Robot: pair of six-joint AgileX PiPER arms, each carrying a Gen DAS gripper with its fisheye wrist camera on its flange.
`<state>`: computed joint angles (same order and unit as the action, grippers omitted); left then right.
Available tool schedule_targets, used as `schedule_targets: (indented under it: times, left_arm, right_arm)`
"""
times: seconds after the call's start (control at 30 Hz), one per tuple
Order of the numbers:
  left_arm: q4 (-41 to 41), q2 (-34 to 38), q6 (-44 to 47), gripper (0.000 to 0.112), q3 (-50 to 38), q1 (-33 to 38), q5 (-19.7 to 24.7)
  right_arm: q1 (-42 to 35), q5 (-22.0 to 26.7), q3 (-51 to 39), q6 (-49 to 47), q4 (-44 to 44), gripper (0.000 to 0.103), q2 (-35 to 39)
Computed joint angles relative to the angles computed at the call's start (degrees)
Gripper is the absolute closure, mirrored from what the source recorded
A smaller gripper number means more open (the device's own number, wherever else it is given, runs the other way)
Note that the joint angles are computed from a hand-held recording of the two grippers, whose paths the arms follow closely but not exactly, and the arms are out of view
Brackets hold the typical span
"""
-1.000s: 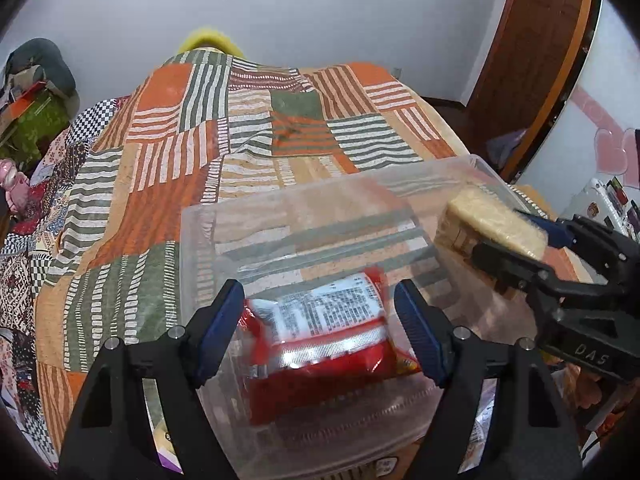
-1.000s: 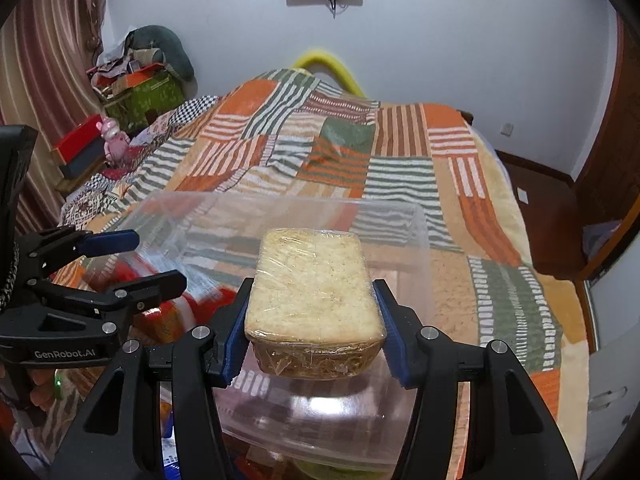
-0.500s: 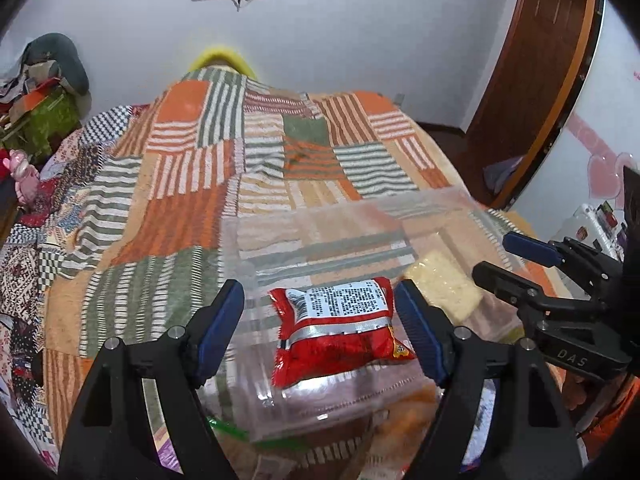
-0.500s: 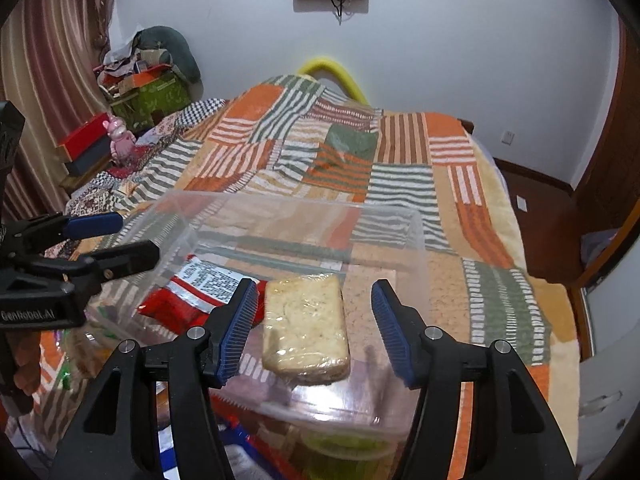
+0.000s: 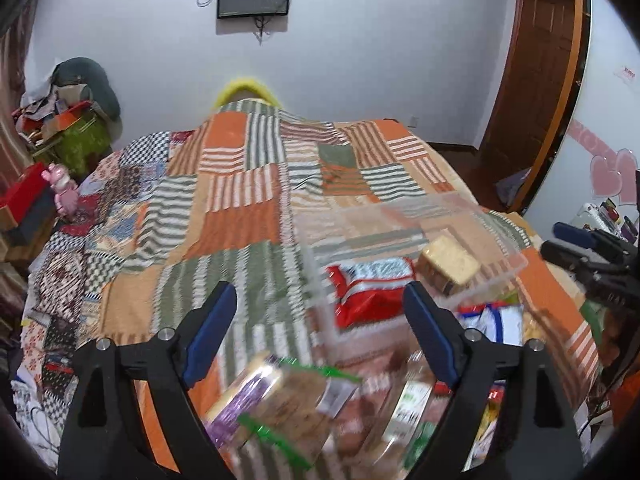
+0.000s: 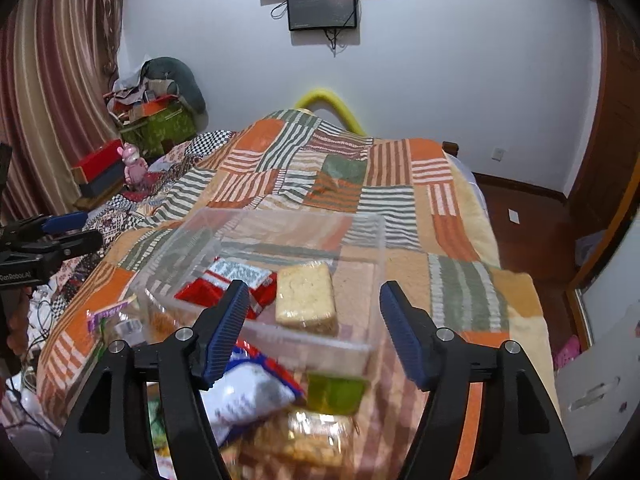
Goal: Organize snacks
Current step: 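Grasp the bag of puffs with the right tool while the left tool grasps the barcode bread bag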
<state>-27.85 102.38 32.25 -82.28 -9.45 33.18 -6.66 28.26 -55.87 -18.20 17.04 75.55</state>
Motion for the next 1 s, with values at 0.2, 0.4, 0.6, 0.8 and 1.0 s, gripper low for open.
schedule_targets:
  times: [0.2, 0.4, 0.6, 0.8, 1.0]
  left_arm:
    - [-1.4, -2.6, 2.7, 0.025, 7.4, 3.3, -0.7]
    - [-2.9, -2.1, 5.4, 0.025, 12.6, 4.9, -1.3]
    - [-3.6, 0.3, 7.1, 0.025, 15.1, 4.4, -2.1]
    - [-3.1, 4.0, 7.6, 0.025, 14.5, 3.0, -2.4]
    - [-0.8, 6.6, 5.8, 0.025, 14.4, 1.1, -6.1]
  right_arm:
    - [-1.1, 0.0, 4.6, 2.5, -2.1, 0.035, -3.5]
    - [-0.8, 0.2, 9.1, 5.7, -4.4, 0.030, -5.7]
    - [1.3, 0.3, 12.3, 9.2, -6.6, 0.027, -4.1]
    - [2.1, 0.8, 11.9, 8.2, -4.3, 0.025, -0.5]
    - [3.8, 0.2, 11.2, 10.2, -5.9, 0.019, 1.8]
